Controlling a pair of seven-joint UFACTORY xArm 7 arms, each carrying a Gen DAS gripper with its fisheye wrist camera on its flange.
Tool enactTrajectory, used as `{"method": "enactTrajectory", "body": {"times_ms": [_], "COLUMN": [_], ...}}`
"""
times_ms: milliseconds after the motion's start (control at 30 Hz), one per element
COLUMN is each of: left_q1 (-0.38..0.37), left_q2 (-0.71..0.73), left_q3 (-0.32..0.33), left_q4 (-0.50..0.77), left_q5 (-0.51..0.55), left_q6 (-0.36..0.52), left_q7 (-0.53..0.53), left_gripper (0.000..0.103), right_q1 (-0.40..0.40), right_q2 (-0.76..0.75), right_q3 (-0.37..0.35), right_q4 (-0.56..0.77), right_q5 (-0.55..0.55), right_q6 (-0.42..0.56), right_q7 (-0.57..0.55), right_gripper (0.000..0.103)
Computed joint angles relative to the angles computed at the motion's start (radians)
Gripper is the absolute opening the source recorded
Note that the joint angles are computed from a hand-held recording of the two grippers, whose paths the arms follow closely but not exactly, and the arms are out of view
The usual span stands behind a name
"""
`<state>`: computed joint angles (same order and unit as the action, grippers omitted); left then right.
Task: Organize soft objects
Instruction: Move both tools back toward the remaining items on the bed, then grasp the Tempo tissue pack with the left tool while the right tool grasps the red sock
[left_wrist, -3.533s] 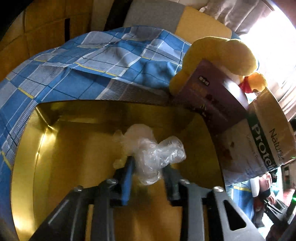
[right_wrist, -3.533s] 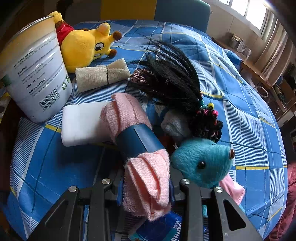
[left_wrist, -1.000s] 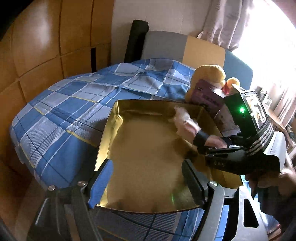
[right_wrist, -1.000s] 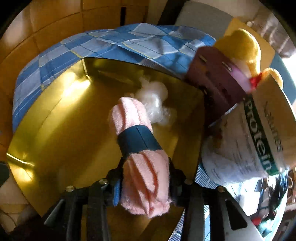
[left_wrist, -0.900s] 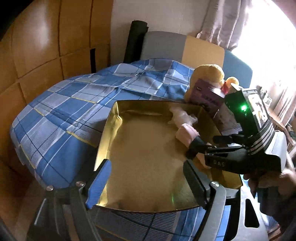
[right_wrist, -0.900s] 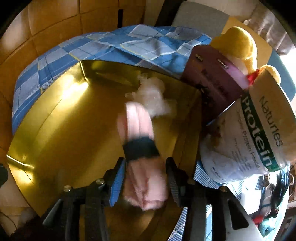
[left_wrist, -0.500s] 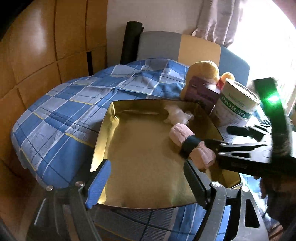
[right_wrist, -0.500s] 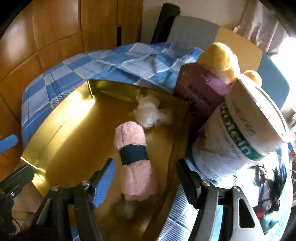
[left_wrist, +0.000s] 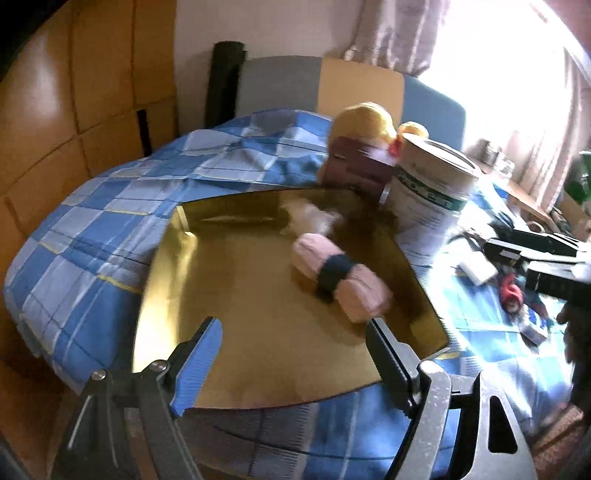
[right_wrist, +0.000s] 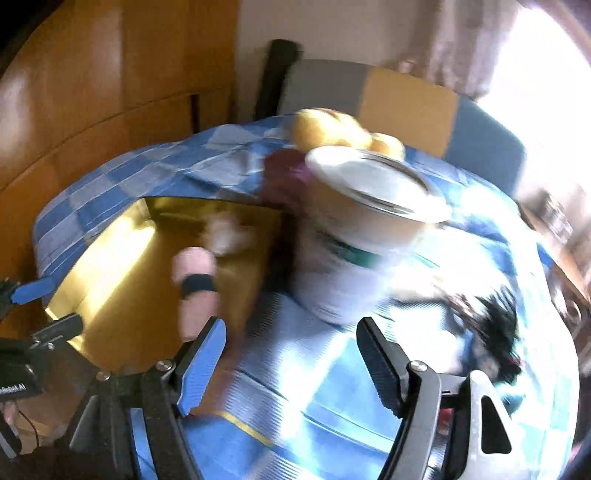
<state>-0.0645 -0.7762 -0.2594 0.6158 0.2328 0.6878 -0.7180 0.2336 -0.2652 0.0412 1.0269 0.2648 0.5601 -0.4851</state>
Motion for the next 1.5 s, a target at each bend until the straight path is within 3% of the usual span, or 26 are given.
{"method": "enactTrajectory", "body": {"times_ms": [267,433,500,600,800,900,1300,1500], "left_q1": [-0.110,-0.165,-0.204,-0.241,-0.327,-0.359,-0.488,-0.576], "left_q2": [0.097,0.198,0.244,0.334,0.546,0.662,1.059,1.211], "left_q3": [0.043,0.024,0.033,0.028,0.019,0.015,0.018,0.068], "left_q4": [0.044,0.117,0.148,0.215,0.372,0.470,0.901,1.099], "left_q5": [-0.080,-0.098,-0.124,-0.151,-0.209,-0.233,-0.185,-0.102], "left_q6": [-0.094,-0.143,-0.160,-0.158,-0.181,-0.176,-0.044,0.069], "left_q7": [0.106,0.194,0.243,0.288,0.397,0.440,0.433,0.358], "left_gripper": [0.081,0.087,0.087,0.087,0.087,0.087,0.087,0.090], "right_q1": [-0.202,-0.340,-0.371,-0.402,-0.429,-0.436,-0.439,-0.442], "right_q2": [0.069,0.137,0.153,0.185,0.183,0.153,0.149,0.161], "right_q3": [-0.134,-0.166,-0.174,-0.183,-0.189,-0.193,-0.223,-0.227], "right_q4": [0.094,0.113,0.094,0.108,0.108,0.077,0.077,0.091], "right_q5": [0.047,0.025,0.033,0.076,0.185,0.226,0.425,0.503], "right_q6": [0.014,-0.031,-0.048,0.035,0.030,-0.018,-0.008,0.028], "right_q7": [0.192,0.414,0.453,0.500,0.464,0.453,0.387,0.336], "right_gripper": [0.082,0.082,0.082,0.082,0.082,0.082,0.082,0.082]}}
